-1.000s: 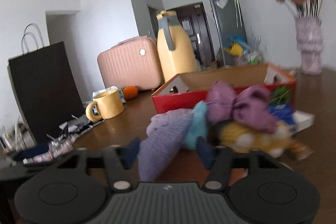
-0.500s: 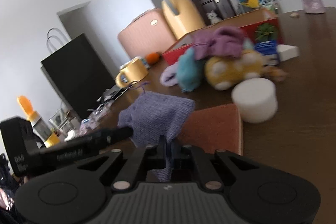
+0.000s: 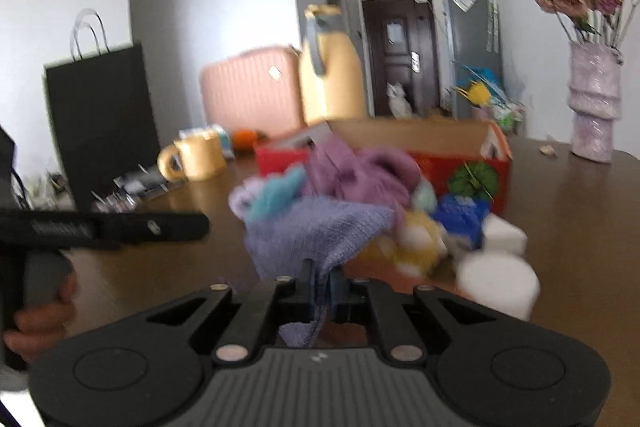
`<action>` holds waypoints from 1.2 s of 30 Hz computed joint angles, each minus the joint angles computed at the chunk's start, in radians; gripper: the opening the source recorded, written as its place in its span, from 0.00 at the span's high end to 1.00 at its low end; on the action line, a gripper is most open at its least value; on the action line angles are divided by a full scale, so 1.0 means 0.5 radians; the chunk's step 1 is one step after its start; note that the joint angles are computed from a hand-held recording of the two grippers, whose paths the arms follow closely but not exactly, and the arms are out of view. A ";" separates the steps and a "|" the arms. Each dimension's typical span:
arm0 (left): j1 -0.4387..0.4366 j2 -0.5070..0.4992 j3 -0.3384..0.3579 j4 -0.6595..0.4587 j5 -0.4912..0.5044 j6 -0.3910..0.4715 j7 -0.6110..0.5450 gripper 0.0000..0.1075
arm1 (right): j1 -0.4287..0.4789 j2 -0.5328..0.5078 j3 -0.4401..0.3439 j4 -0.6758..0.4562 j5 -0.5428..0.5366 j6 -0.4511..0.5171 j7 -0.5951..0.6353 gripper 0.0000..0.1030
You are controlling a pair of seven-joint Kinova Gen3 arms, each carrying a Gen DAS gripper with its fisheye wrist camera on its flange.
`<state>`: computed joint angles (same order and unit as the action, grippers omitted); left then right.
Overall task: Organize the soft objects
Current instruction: 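Reach the right tool to the lavender mesh pouch and grasp it, then carry the lavender pouch with the right tool into the box and release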
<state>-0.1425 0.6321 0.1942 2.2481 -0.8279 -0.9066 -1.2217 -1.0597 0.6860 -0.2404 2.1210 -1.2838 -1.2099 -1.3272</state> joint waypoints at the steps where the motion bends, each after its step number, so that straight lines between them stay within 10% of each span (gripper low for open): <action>1: -0.012 -0.004 -0.017 0.014 0.016 -0.027 -0.025 0.12 | -0.008 -0.020 0.031 -0.009 0.045 0.021 0.025 0.96; 9: -0.248 -0.101 -0.053 0.087 -0.197 0.068 0.189 0.12 | 0.271 -0.120 -0.268 -0.044 0.575 0.243 -0.132 0.97; 17: -0.272 -0.085 -0.030 0.158 -0.336 0.149 0.214 0.13 | 0.448 0.096 -0.706 -0.132 0.023 -0.067 -0.139 0.86; 20: -0.304 -0.037 -0.022 0.150 -0.417 0.080 0.240 0.15 | 0.239 0.092 -0.532 -0.205 -0.136 -0.080 -0.084 0.73; 24: -0.286 -0.008 0.048 0.000 -0.588 0.297 0.535 0.74 | -0.018 0.089 -0.162 -0.296 -0.314 0.068 -0.113 0.62; 30: -0.271 -0.025 -0.006 0.033 -0.655 0.210 0.561 0.86 | -0.410 0.167 0.342 -0.462 -0.633 0.268 0.027 0.90; 36: -0.305 -0.071 -0.053 0.157 -0.664 0.054 0.406 0.93 | -0.469 0.194 0.347 -0.541 -0.739 0.193 0.201 0.97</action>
<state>-0.2948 0.5968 0.1677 2.3267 -1.1600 -0.8794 -1.0185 -1.2940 0.7828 -0.0667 1.8505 -1.6534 -1.1136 -1.2267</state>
